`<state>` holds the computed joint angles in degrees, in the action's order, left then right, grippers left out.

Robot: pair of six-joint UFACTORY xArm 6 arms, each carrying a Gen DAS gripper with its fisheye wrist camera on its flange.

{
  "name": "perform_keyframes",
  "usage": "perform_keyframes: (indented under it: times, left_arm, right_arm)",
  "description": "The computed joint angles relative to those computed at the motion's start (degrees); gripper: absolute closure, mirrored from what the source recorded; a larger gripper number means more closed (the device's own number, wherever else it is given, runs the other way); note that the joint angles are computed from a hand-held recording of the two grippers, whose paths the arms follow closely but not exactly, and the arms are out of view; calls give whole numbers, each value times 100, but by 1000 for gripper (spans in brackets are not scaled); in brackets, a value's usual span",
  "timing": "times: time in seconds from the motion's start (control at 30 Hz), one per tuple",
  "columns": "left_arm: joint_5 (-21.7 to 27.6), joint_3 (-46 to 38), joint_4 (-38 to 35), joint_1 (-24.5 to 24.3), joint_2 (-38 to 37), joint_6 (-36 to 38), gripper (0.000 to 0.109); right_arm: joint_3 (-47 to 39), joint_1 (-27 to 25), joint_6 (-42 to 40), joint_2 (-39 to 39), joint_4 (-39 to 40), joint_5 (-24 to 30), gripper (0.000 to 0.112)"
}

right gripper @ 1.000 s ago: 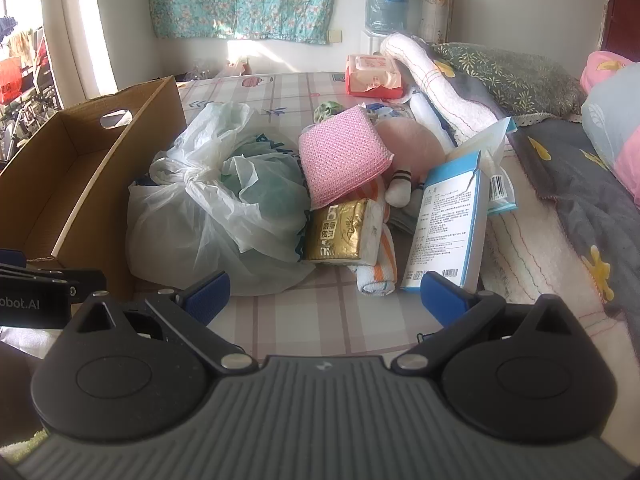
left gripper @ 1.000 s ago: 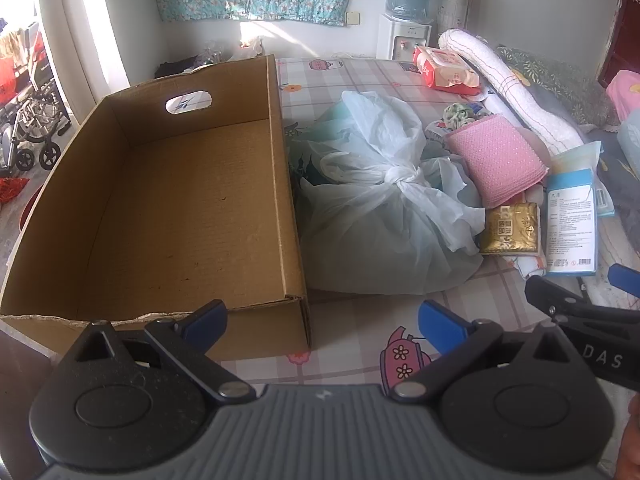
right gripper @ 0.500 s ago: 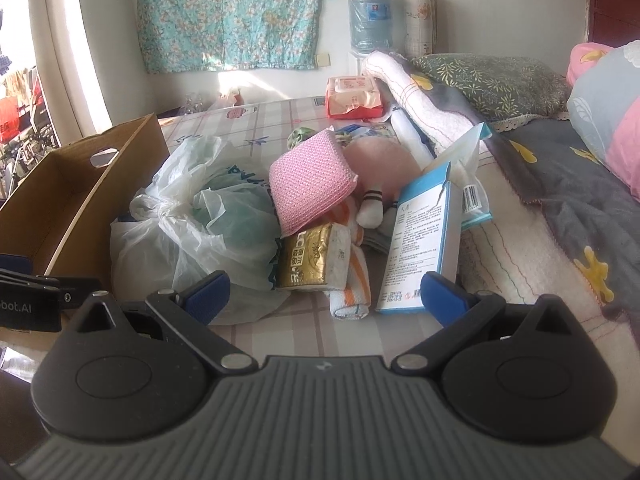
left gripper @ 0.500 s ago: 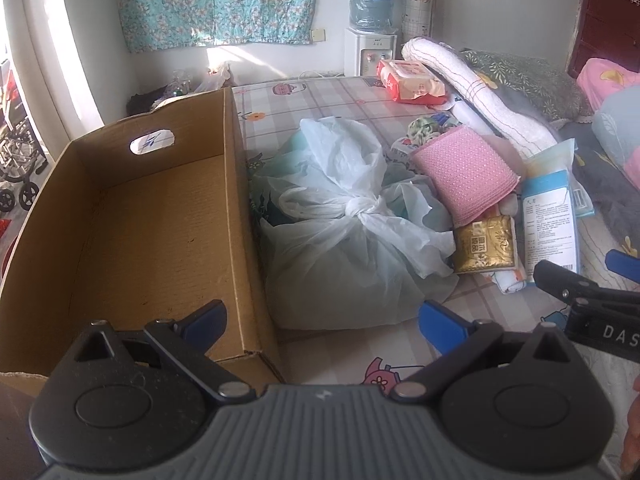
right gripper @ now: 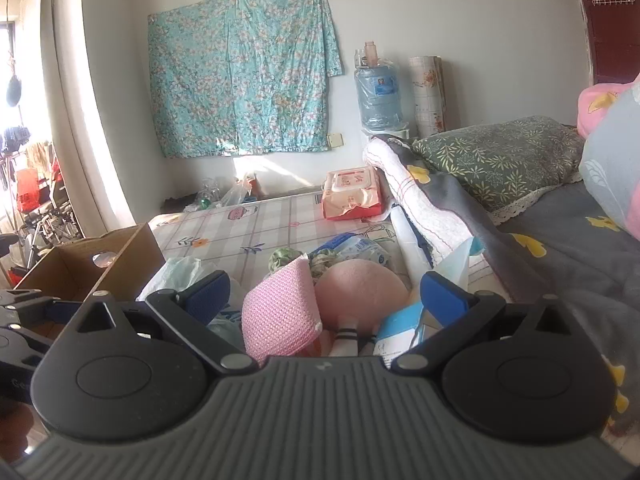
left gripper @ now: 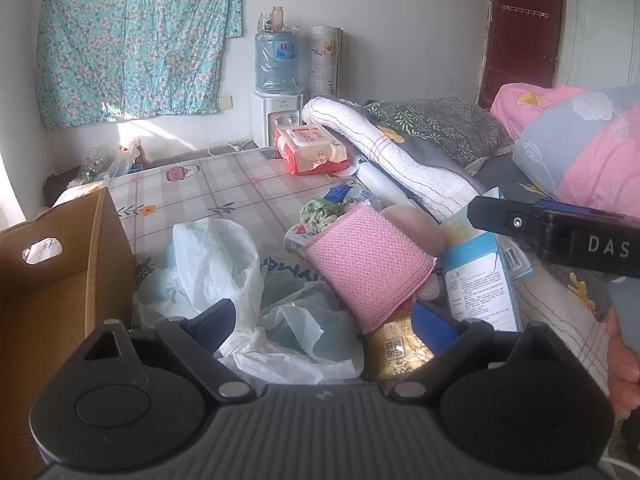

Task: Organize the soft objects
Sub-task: 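Reach the left tool to the pink mesh cloth and grasp it, then carry the pink cloth with the left tool into the box and release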

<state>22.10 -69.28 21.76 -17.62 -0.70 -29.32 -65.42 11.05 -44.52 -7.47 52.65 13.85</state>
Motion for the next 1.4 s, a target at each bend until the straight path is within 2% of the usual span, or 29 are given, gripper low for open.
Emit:
perform_keyframes:
  times: [0.1, 0.17, 0.2, 0.27, 0.5, 0.6, 0.77, 0.97, 1.1, 1.3, 1.4]
  left_arm:
    - [39, -352, -829, -36, 398, 638, 35]
    - [120, -575, -1232, -49, 623, 910, 49]
    - [169, -684, -1358, -51, 726, 978, 51]
    - [253, -876, -1622, -54, 908, 1151, 58]
    - [785, -1670, -2555, -14, 1545, 1706, 60]
    - [989, -1931, -2691, 3, 1735, 1772, 59]
    - [1262, -2265, -3008, 33, 1975, 1914, 48]
    - [1537, -2653, -3047, 50, 2227, 1839, 43]
    - [1443, -2606, -2912, 26, 2208, 1755, 43]
    - [1230, -2325, -2857, 4, 1932, 1789, 45]
    - [961, -2020, -2753, -10, 1633, 1809, 45]
  right_arm:
    - [-583, -124, -9, 489, 69, 585, 25]
    - [-963, -199, 224, 831, -140, 1047, 44]
    - [-1127, -207, 355, 982, -273, 1216, 48]
    - [-1449, -211, 660, 1278, -676, 1484, 62]
    - [-2276, -290, 932, 1967, -1018, 2218, 69]
    - [-2432, -353, 1049, 2115, -1150, 2461, 76]
    - [-2659, -523, 1162, 2316, -989, 2909, 78]
    - [-2926, -680, 1280, 2519, -685, 3380, 78]
    - [-3152, -767, 1494, 2692, -465, 3776, 78]
    - [-3006, -737, 1626, 2487, -435, 3711, 78]
    - [-2823, -694, 1599, 2233, -388, 3638, 78]
